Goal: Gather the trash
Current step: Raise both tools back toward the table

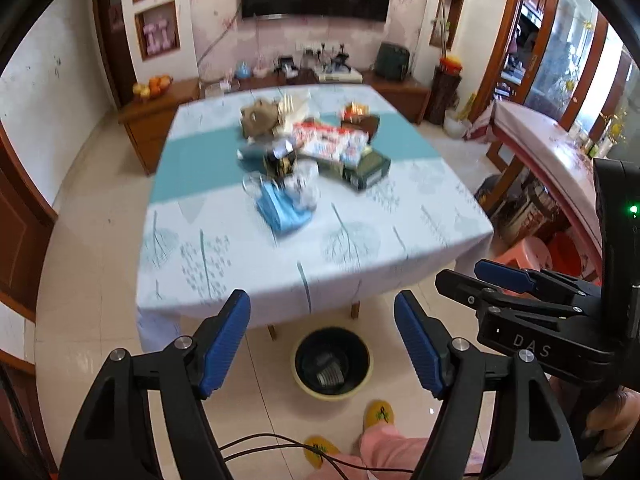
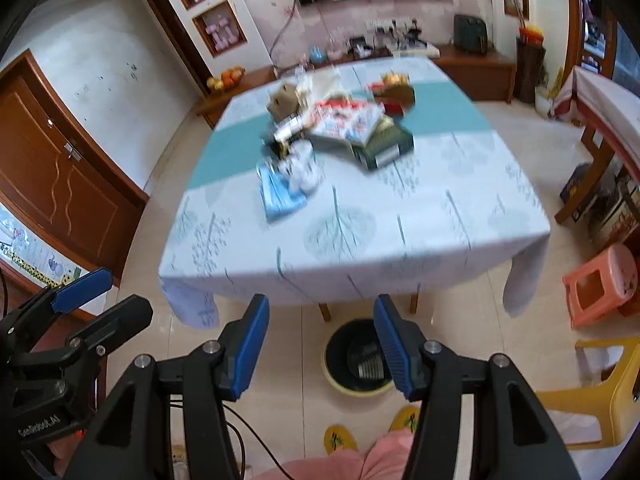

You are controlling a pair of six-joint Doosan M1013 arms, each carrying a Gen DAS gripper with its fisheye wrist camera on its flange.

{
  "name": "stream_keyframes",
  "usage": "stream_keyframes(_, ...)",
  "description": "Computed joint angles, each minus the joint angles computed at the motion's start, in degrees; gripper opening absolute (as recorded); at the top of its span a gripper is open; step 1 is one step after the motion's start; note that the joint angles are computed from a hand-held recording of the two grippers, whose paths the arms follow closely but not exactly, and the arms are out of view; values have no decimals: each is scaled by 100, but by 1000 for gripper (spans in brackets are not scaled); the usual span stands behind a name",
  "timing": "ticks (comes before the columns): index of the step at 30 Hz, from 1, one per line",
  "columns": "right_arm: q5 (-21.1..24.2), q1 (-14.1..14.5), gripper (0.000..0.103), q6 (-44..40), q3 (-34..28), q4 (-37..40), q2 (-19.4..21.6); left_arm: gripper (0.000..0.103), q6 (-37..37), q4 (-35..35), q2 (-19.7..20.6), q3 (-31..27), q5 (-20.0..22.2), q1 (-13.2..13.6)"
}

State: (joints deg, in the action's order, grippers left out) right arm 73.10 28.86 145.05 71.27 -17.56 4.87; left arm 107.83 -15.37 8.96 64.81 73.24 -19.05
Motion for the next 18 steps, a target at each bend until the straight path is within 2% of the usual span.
stream_keyframes(4, 39, -8, 55, -168, -266, -225, 99, 79, -7, -96, 71, -163, -211, 64)
stream_keyframes(9, 13, -136, 56, -517, -534, -210, 238, 79, -258, -30, 335, -474, -248, 100)
stream_keyframes(13, -124, -411, 63, -1042, -694, 199, 414, 79, -693, 203, 655, -769, -147, 79)
stream_keyframes(18, -184, -853, 64, -1958, -919, 933, 805, 79, -1283, 591, 992, -1005, -126, 19)
